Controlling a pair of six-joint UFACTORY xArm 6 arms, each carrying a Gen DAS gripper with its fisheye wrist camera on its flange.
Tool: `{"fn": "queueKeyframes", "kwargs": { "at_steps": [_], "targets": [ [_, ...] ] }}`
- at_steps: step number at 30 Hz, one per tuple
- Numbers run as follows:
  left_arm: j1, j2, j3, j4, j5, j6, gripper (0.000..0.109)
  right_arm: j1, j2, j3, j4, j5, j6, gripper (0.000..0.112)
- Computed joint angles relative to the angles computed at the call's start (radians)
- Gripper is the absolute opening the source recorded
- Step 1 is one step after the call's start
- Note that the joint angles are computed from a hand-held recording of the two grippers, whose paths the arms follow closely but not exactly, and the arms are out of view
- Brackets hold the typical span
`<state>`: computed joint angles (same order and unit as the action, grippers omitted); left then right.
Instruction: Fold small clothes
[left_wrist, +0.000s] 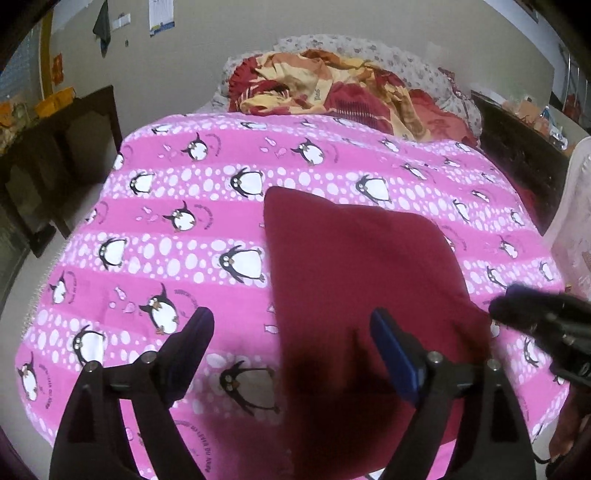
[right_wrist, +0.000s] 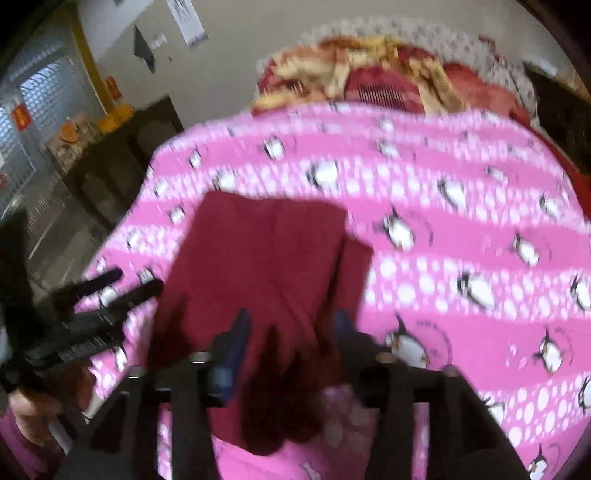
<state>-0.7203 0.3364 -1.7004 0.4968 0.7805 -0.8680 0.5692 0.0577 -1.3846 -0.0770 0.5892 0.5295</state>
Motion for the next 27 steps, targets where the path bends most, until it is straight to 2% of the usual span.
{"fn": "queueKeyframes", "kwargs": {
  "at_steps": [3, 6, 7, 10, 14, 15, 17, 19, 21, 24, 27],
  "targets": [
    [-0.002, -0.012, 0.012, 0.012, 0.004, -0.014, 0.085, 0.011, 0.072, -0.072, 0.030, 0.024, -0.048, 0.059],
    [-0.010, -0.031, 0.028, 0.055, 0.011, -0.045, 0.086, 0.016, 0.160, -0.142, -0.046, 0.158, 0.027, 0.046],
    [-0.014, -0.037, 0.033, 0.071, 0.014, -0.057, 0.086, 0.011, 0.162, -0.125, -0.023, 0.157, 0.027, 0.045],
    [-0.025, -0.053, 0.044, 0.113, 0.022, -0.082, 0.086, -0.001, 0.127, -0.043, 0.039, 0.071, 0.040, 0.045],
    [-0.037, -0.065, 0.047, 0.153, 0.031, -0.113, 0.086, 0.014, 0.076, -0.029, -0.028, 0.093, 0.066, 0.046],
    [-0.040, -0.068, 0.048, 0.160, 0.032, -0.119, 0.086, 0.020, 0.061, -0.025, -0.059, 0.096, 0.083, 0.047],
    [-0.047, -0.073, 0.048, 0.171, 0.038, -0.128, 0.086, 0.026, 0.031, -0.011, -0.109, 0.091, 0.120, 0.060],
    [-0.053, -0.083, 0.053, 0.183, 0.040, -0.136, 0.086, 0.037, -0.006, 0.008, -0.174, 0.083, 0.174, 0.066],
    [-0.058, -0.093, 0.060, 0.190, 0.039, -0.142, 0.086, 0.049, -0.020, -0.001, -0.233, 0.090, 0.209, 0.068],
    [-0.064, -0.111, 0.073, 0.198, 0.043, -0.157, 0.086, 0.068, -0.031, -0.021, -0.302, 0.110, 0.255, 0.078],
    [-0.068, -0.130, 0.088, 0.221, 0.043, -0.186, 0.086, 0.078, -0.031, -0.039, -0.321, 0.111, 0.270, 0.081]
  ]
}}
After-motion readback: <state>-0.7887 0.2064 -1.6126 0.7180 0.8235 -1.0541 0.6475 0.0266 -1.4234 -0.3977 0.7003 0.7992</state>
